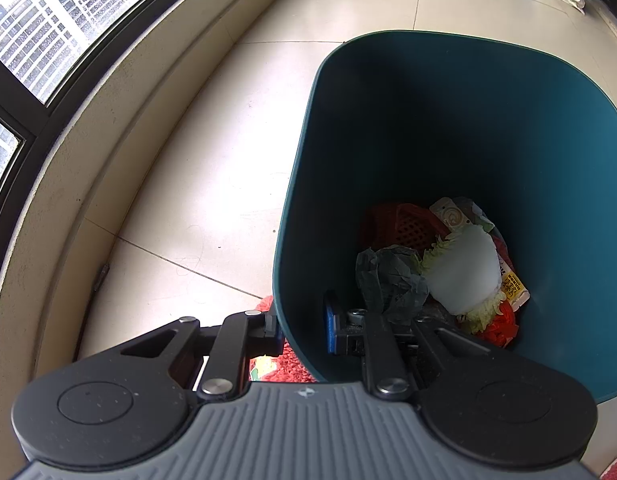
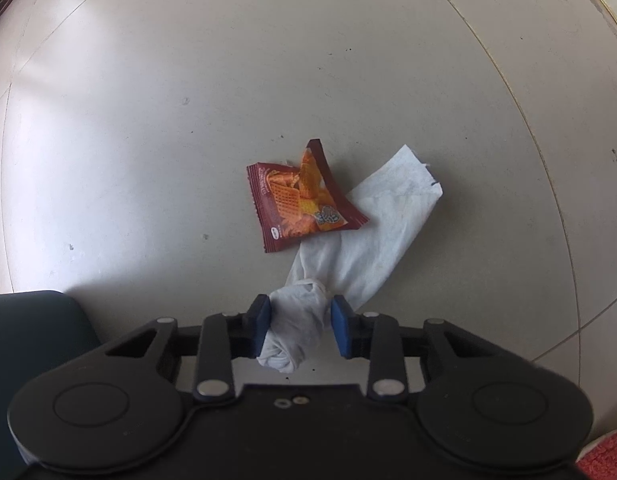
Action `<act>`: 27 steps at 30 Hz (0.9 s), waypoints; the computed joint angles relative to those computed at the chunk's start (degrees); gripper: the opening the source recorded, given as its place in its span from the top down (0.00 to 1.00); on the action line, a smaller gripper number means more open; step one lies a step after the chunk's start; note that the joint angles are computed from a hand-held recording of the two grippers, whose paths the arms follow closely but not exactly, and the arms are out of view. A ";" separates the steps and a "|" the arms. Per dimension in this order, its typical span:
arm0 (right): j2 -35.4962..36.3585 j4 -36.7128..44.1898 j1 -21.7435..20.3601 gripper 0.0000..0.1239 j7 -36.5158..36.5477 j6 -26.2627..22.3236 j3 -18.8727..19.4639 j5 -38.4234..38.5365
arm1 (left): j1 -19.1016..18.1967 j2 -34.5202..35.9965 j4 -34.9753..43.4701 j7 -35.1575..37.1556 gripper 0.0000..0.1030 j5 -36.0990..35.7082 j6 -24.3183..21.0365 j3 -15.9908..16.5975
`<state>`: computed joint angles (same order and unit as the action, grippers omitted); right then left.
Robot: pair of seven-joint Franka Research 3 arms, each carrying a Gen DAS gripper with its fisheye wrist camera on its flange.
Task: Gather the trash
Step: 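Move the right tool down and grasp the white tissue, then carry the white tissue into the teal bin and release it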
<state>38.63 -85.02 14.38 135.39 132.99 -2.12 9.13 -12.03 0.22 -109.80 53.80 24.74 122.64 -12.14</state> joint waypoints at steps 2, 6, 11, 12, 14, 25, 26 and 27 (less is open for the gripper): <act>-1.05 -1.08 0.19 0.85 -0.51 -0.16 -0.18 -0.60 | -0.01 0.03 0.06 0.01 0.83 -0.07 -0.07 0.00; -4.62 -5.31 0.00 0.87 -2.09 1.07 0.04 -0.72 | -0.13 -0.02 -0.07 -0.16 0.83 0.45 -0.04 -0.08; -10.40 -10.56 -0.33 0.88 -7.13 0.40 0.42 -2.07 | -0.02 0.18 -0.09 0.16 0.83 -0.21 0.19 0.07; -11.32 -11.29 -0.33 0.88 -7.77 0.32 0.38 -2.38 | 0.10 0.28 0.02 0.50 0.83 -1.09 0.15 0.18; -13.60 -12.87 -0.66 0.88 -9.69 -0.11 0.64 -2.45 | 0.23 0.34 0.05 0.83 0.83 -1.91 0.06 0.26; -23.75 -12.04 1.13 0.88 -21.87 -2.37 3.90 -3.45 | 0.07 0.35 -0.04 0.66 0.83 -0.94 -0.04 0.10; -24.60 -11.97 1.10 0.88 -23.71 -1.44 4.48 -2.07 | 0.05 0.39 0.01 0.57 0.83 -0.97 -0.06 0.09; -25.27 -11.67 1.06 0.88 -25.79 -0.70 5.06 -0.55 | 0.05 0.38 0.02 0.58 0.83 -1.03 -0.08 0.09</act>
